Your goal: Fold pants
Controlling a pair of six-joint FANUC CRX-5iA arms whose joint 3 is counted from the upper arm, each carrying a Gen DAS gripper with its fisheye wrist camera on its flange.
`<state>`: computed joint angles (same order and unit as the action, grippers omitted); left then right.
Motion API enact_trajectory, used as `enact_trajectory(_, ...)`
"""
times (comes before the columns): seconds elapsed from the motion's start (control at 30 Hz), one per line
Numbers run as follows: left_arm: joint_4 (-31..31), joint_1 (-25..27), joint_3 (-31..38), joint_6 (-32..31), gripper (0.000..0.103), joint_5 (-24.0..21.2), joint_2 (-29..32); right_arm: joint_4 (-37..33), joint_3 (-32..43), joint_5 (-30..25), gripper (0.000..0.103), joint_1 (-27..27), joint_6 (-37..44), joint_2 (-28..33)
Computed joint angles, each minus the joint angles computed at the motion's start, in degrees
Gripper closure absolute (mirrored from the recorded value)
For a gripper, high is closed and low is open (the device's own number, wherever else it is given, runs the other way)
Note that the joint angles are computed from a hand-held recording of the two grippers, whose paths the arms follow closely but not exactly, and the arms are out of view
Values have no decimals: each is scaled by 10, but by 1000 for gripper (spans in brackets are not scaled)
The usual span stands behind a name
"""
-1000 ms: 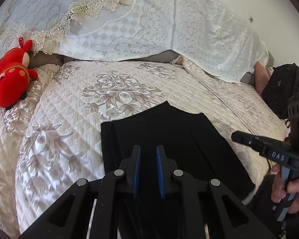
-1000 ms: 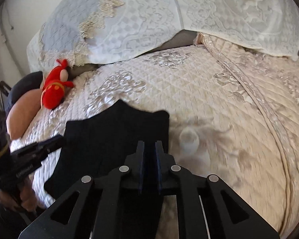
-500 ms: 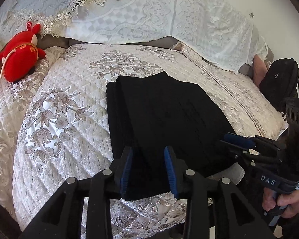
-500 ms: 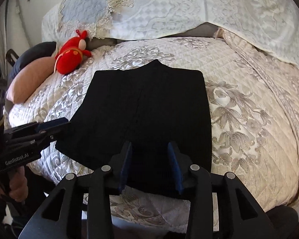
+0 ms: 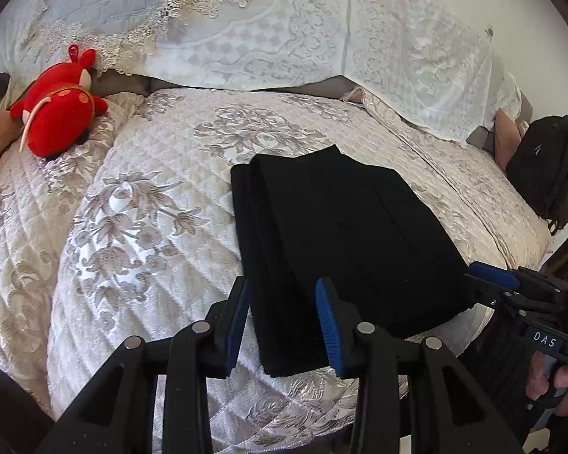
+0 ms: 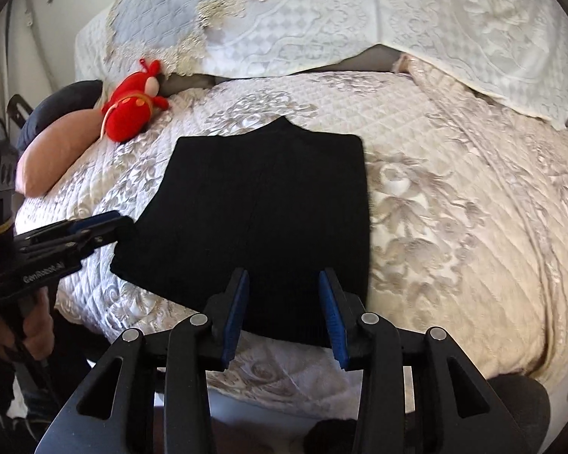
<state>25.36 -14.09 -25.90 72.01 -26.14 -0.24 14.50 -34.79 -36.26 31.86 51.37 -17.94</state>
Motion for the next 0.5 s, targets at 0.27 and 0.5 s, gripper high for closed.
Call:
enact_trajectory(0.27, -31, 8, 18, 42, 63, -26, -6, -42, 13, 6, 64, -25, 17, -10)
enact_trajectory(0.5, -62, -1, 51, 81, 63, -40, 10, -81, 35, 11, 59, -41, 52, 3)
